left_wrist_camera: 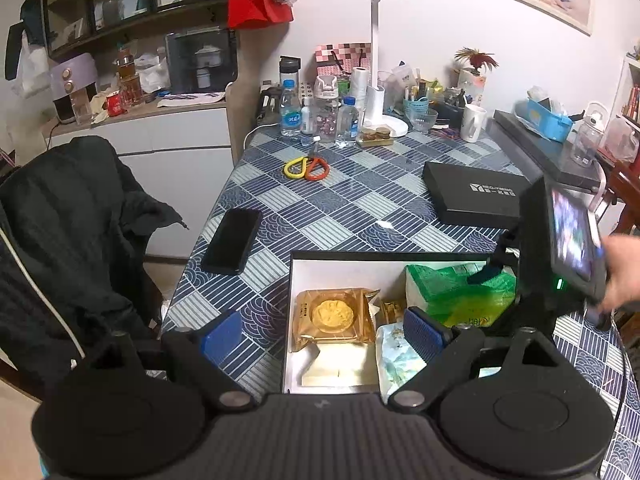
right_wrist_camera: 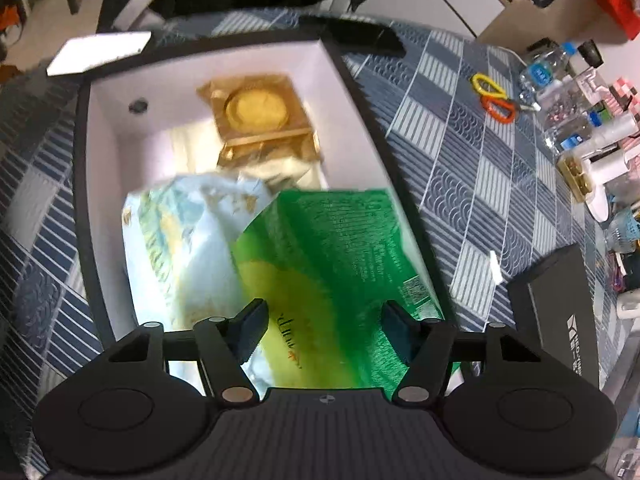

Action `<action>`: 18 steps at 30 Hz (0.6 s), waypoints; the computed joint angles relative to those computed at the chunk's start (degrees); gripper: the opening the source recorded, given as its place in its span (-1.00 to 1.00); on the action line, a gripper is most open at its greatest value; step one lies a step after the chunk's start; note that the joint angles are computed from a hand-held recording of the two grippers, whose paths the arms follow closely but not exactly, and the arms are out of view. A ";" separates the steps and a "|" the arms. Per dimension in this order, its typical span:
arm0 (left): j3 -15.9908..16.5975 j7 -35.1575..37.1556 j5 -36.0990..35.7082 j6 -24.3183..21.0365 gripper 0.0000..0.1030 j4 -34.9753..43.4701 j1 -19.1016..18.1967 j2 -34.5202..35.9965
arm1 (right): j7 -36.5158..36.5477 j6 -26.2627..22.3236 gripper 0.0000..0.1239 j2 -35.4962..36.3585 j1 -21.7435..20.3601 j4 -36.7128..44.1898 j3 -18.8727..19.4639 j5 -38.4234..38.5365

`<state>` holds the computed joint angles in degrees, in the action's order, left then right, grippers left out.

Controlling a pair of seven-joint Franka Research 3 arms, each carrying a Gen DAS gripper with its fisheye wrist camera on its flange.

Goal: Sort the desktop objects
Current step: 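Lower the green tissue pack into the box and open the right tool, then raise the open right tool up out of the box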

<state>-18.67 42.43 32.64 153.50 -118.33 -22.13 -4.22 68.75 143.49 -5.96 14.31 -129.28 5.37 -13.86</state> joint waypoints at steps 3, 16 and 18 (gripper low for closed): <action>0.11 0.30 -0.45 -0.22 1.00 0.17 0.02 0.15 | 3.42 2.25 0.15 -0.23 -0.16 -1.48 0.34 -1.49; 0.89 6.02 -4.30 1.49 1.00 1.82 0.01 2.02 | 27.88 6.19 0.31 -7.84 -2.65 -6.54 4.02 -5.26; 1.06 7.19 -5.01 2.04 1.00 1.96 0.08 2.29 | 35.59 6.55 0.37 -9.76 -4.08 -7.35 5.84 -7.75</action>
<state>-17.61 49.62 27.63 155.54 -116.37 -22.05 -1.93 104.33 150.04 -15.72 10.23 -136.63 11.22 -21.60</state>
